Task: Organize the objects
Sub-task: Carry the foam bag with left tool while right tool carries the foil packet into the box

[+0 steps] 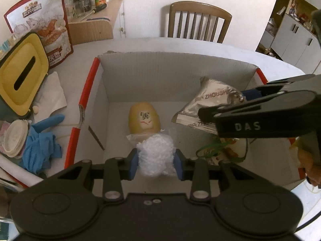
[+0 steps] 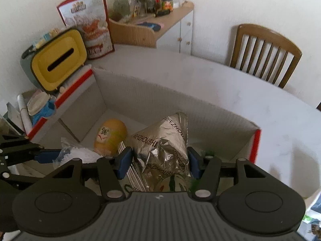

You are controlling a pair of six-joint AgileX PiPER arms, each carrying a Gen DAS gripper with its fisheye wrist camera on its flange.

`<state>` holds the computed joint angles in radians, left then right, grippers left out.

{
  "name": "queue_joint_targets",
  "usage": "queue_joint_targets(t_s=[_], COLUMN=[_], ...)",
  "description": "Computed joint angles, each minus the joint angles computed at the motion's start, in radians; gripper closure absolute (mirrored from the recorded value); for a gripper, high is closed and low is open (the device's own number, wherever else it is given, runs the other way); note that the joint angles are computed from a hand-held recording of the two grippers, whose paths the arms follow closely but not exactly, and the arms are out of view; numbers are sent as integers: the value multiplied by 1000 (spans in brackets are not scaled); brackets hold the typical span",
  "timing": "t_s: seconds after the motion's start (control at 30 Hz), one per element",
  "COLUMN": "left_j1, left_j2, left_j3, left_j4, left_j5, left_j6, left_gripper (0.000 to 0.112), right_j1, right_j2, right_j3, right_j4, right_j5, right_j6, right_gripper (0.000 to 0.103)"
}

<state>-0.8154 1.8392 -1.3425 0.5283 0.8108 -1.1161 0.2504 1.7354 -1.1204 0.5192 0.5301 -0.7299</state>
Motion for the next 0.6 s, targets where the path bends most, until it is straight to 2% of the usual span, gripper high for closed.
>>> queue_joint_targets(t_s=[0.3, 0.6], left_j1=[23, 25], left_j2=[20, 40], left_j3=[-2, -24], left_j4=[-18, -24], left_j5=[-17, 1], left_j6=[21, 23], left_gripper=[77, 74], right_j1=[11, 13], right_j2=[107, 145], right_j3=[-73, -95], right_j4=[-63, -79], right_j5=[40, 58], right_j6=[71, 99], right_gripper=[45, 44])
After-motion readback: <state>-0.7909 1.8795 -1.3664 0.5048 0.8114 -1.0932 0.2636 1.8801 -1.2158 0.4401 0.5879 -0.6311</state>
